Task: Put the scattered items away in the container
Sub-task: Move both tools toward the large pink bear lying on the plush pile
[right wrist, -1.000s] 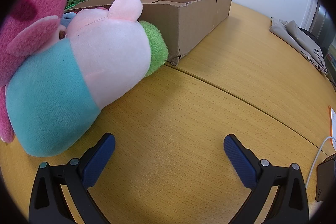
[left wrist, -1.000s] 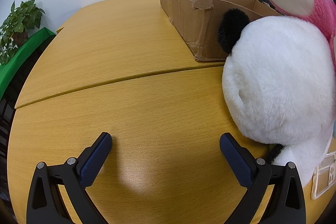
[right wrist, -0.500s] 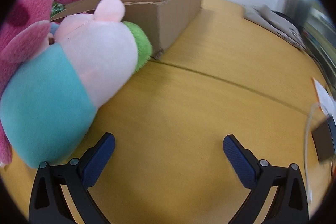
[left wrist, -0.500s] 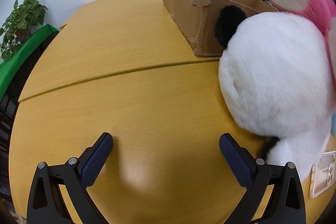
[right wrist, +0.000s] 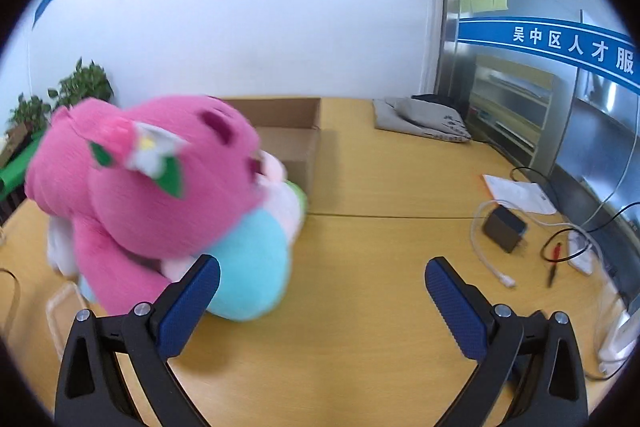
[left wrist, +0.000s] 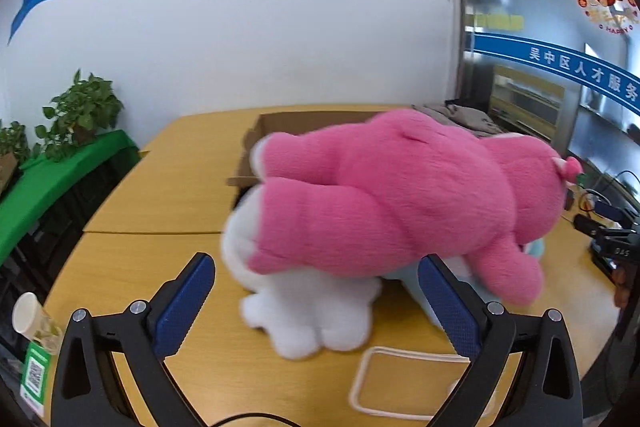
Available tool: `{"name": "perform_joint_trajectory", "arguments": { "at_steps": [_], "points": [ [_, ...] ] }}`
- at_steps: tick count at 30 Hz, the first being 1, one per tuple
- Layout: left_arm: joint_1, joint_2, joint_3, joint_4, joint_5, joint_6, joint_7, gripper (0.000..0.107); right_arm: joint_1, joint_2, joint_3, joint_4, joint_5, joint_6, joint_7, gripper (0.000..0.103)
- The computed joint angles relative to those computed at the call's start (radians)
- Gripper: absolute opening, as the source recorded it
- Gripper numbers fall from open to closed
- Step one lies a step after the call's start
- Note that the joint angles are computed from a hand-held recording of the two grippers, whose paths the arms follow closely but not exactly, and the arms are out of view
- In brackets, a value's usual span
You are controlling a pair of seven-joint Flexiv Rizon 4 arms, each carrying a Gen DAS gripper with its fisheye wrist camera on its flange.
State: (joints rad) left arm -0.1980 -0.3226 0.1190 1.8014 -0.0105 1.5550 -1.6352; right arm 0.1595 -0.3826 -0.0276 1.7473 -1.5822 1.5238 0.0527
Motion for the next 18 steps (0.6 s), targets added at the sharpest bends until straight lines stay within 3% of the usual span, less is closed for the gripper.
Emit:
{"name": "perform_joint_trajectory", "arguments": {
  "at_steps": [3,7,9,13,18],
  "points": [
    [-0.028,-0.03,-0.048,-0.044,-0.015,-0.026,0.011,0.103,0.025,-0.025,0.053,-0.008,0.243,0.004,-0.21,0.103],
    [-0.085,-0.067,-0.009,-0.101,0.004,-0.053,-0.043,0.103,0.081,0.001,0.02,0.006,0.284,-0.029,-0.237,0.103],
    [-0.086,-0.071,-0.008,-0.113,0.014,-0.074,-0.042,0.103,0.092,0.008,0.036,0.019,0.378,-0.064,-0.313,0.103],
    [-0.154,-0.079,0.085,-0.154,0.105,-0.12,-0.141,0.103,0.116,0.019,0.063,0.032,0.553,-0.176,-0.44,0.102],
    [-0.105,-0.076,0.037,-0.149,0.117,-0.12,-0.167,0.103,0.166,0.032,0.015,0.055,0.607,-0.198,-0.466,0.103]
  ]
}}
